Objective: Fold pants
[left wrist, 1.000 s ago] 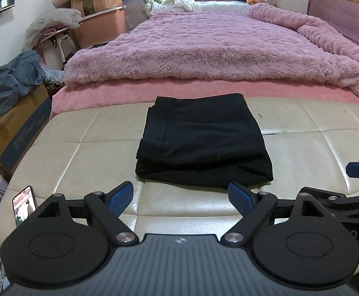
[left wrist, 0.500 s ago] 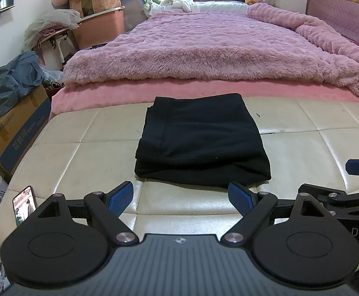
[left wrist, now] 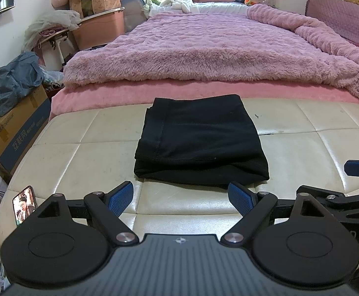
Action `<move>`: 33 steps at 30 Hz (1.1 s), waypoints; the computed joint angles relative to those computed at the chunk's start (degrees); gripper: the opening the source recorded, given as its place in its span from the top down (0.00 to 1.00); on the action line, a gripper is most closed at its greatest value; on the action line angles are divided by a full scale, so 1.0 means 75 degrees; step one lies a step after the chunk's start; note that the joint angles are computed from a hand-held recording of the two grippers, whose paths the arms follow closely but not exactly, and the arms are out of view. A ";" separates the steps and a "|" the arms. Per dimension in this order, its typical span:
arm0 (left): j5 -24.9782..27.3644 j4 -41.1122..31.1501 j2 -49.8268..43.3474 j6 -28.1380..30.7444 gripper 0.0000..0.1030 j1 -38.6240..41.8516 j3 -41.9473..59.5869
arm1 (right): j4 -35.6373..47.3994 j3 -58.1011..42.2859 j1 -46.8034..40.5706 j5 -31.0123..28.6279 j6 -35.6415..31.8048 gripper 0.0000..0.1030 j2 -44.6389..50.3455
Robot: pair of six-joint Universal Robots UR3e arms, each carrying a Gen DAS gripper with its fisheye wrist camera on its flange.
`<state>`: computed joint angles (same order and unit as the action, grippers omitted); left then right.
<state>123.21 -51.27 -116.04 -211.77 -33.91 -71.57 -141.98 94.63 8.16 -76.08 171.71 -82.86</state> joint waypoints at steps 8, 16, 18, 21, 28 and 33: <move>0.0006 -0.0090 -0.0025 -0.0004 0.02 -0.0032 0.0089 | -0.0031 0.0042 -0.0008 0.0006 0.0012 0.20 -0.0035; 0.0001 -0.0102 -0.0038 -0.0014 0.02 -0.0036 0.0110 | 0.0031 -0.0003 -0.0018 0.0003 0.0013 0.20 -0.0057; -0.0015 -0.0110 -0.0037 -0.0015 0.02 -0.0035 0.0112 | 0.0038 0.0009 -0.0032 0.0011 0.0004 0.20 -0.0073; -0.0011 -0.0093 -0.0058 -0.0019 0.02 -0.0049 0.0118 | 0.0044 0.0010 -0.0046 0.0026 -0.0021 0.20 -0.0075; -0.0005 -0.0092 -0.0067 -0.0026 0.02 -0.0054 0.0122 | 0.0066 0.0002 -0.0031 0.0014 0.0006 0.20 -0.0079; -0.0007 -0.0100 -0.0069 -0.0026 0.02 -0.0057 0.0133 | 0.0052 0.0034 -0.0057 0.0040 -0.0003 0.20 -0.0072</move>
